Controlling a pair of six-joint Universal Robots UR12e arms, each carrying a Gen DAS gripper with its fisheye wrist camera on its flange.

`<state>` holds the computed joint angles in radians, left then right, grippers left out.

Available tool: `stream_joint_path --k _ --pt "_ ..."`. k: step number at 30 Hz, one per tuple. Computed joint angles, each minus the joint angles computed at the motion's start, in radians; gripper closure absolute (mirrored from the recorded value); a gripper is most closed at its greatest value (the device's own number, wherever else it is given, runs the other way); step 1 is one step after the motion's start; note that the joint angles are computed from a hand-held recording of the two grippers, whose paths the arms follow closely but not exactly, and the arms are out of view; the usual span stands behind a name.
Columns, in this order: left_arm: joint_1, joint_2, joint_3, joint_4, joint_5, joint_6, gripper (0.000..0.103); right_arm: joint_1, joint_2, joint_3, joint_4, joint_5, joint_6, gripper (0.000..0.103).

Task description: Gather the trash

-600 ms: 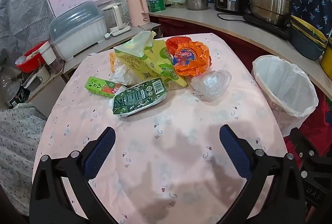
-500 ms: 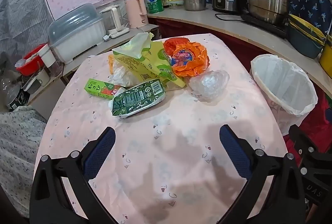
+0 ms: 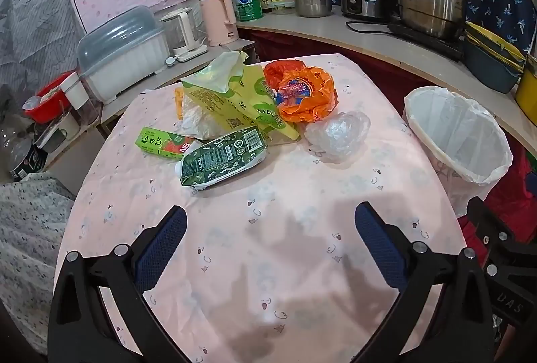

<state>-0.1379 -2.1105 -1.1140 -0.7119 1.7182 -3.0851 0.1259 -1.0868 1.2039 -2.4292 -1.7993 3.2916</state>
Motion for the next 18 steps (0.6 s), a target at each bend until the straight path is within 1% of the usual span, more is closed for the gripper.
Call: stream_joint_path --k 4,6,7,18 --pt "-0.001 -0.002 0.002 -0.001 -0.006 -0.001 0.007 -0.003 -0.007 0.010 -0.008 -0.005 -0.005 0.007" --pt "0.008 0.002 -0.004 0.002 -0.025 0.009 0.007 -0.004 -0.010 0.015 -0.014 -0.009 -0.007 0.007" --pt "0.008 0.003 -0.006 0.006 -0.023 0.009 0.007 0.006 -0.004 0.007 -0.010 -0.029 -0.001 0.007" --pt "0.011 0.002 0.006 -0.006 -0.041 0.015 0.007 0.013 0.001 -0.006 -0.009 -0.052 -0.003 0.007"
